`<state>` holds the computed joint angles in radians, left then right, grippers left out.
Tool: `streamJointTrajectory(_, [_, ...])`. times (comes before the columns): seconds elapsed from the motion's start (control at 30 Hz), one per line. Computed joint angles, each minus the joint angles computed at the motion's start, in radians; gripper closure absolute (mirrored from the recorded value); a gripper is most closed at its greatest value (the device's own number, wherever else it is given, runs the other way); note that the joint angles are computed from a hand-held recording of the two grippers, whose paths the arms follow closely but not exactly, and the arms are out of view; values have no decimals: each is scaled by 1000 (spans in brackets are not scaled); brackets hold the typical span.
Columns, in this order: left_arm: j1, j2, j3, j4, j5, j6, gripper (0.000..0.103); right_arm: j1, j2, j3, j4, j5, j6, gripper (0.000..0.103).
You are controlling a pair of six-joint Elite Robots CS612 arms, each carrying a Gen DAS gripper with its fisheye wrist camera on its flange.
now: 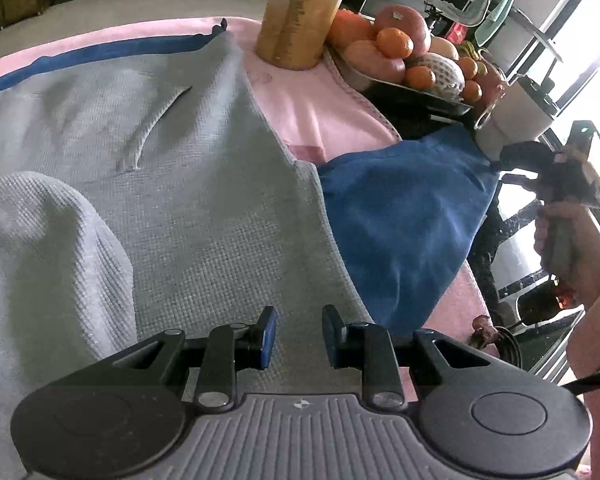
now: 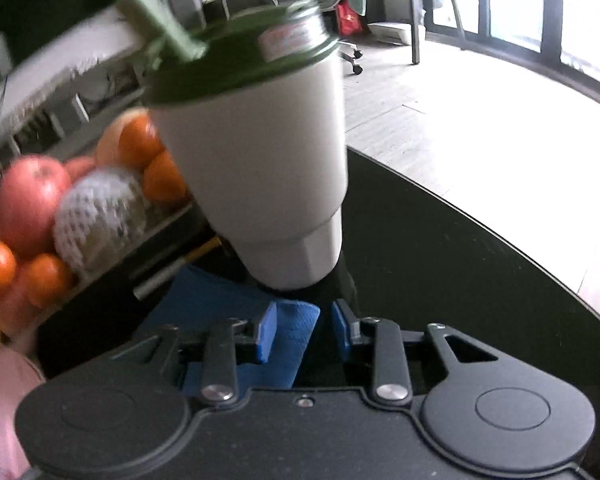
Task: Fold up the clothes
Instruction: 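Grasp the blue sleeve beside the fruit bowl with the right gripper, then lay the held blue sleeve across the sweatshirt with the right gripper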
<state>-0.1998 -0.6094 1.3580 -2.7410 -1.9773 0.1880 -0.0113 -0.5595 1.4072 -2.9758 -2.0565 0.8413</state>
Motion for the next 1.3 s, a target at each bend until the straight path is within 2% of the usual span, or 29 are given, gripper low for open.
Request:
streamJointTrajectory(0.13, [6, -5, 5, -3, 3, -9, 79, 24, 15, -31, 41, -66, -94, 98])
streamJointTrajectory(0.23, [14, -14, 16, -15, 4, -12, 79, 38, 11, -38, 66, -90, -78, 100])
streamJointTrajectory(0.33, [31, -34, 42, -50, 2, -8, 79, 53, -18, -8, -21, -93, -59, 100])
streamJointTrajectory(0.43, [56, -57, 70, -87, -7, -3, 79, 81, -58, 32, -158, -88, -70, 100])
streamJointTrajectory(0.6, [121, -93, 114, -173, -6, 0, 79, 150, -100, 53, -362, -66, -127, 100])
streamJointTrajectory(0.77, [198, -98, 124, -245, -3, 3, 79, 228, -120, 1, -380, -12, -204, 100])
streamJointTrajectory(0.87, [243, -83, 112, -276, -10, -31, 79, 273, -102, -66, -348, 25, -240, 100])
streamJointTrajectory(0.97, [283, -56, 86, -283, -41, -132, 79, 309, -61, -155, -305, 72, -267, 100])
streamJointTrajectory(1.03, [302, -38, 60, -254, -63, -192, 79, 333, -32, -216, -264, 112, -261, 100])
streamJointTrajectory(1.2, [320, -19, 32, -249, -50, -247, 79, 371, 76, -404, -111, 237, -200, 100])
streamJointTrajectory(1.3, [325, -8, 17, -228, -28, -274, 79, 392, 159, -535, 26, 281, -204, 99])
